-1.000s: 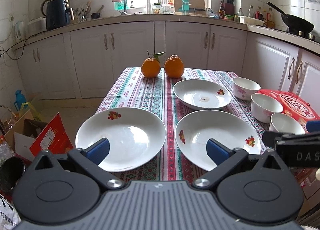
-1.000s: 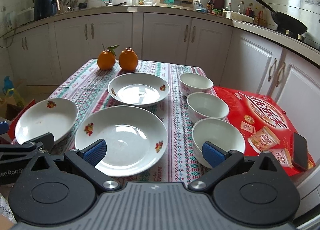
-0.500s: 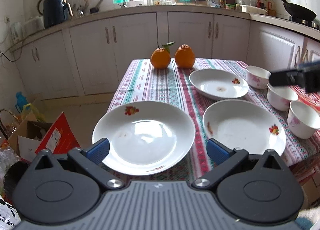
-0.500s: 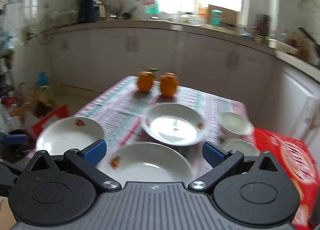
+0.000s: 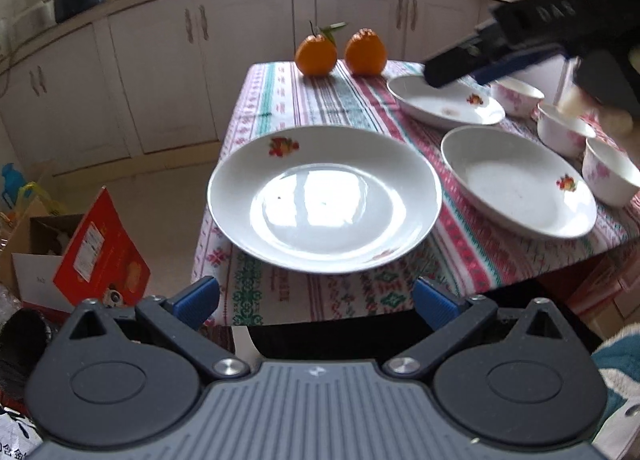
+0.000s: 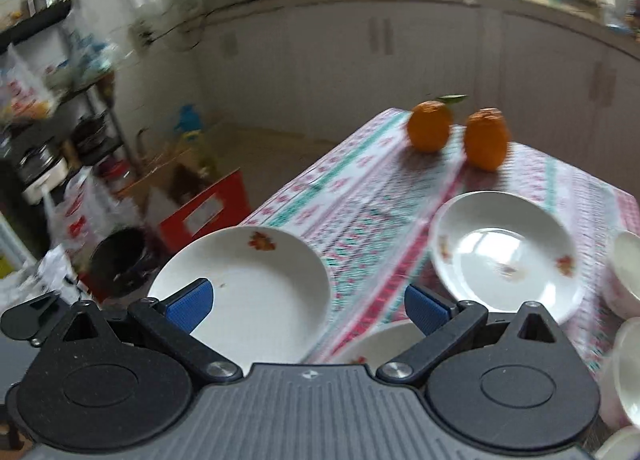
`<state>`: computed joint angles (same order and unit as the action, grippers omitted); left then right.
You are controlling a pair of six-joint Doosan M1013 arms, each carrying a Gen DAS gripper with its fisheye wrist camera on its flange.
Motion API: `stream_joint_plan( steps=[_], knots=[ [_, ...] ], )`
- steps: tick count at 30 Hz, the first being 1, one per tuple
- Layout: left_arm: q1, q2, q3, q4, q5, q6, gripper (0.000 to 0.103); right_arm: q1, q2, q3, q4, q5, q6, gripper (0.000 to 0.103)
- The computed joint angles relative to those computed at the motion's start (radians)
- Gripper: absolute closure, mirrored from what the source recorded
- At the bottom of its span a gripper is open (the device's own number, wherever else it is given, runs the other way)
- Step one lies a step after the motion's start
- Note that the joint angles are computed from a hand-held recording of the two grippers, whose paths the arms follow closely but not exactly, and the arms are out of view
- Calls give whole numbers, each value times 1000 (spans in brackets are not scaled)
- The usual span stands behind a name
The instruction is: Organize plates and bowls
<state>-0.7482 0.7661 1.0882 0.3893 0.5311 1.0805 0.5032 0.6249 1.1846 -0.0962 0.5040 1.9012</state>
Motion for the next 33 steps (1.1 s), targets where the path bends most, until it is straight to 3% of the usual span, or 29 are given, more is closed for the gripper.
stream_joint_plan(
  steps=[14,18,25,33],
  knots=[
    [46,32,-36,-310,-19,364,1,-39,170,-267,273,277,-374,0],
    [52,37,-40,-356,-19,417,1,-58,220,-345,343,355,-430,0],
    [63,44,-54,-430,-13,482,1,-80,301,-475,435,483,-483,11],
    [65,52,-71,-438,-3,482,1,-98,360,-571,527,561,-522,21]
  ],
)
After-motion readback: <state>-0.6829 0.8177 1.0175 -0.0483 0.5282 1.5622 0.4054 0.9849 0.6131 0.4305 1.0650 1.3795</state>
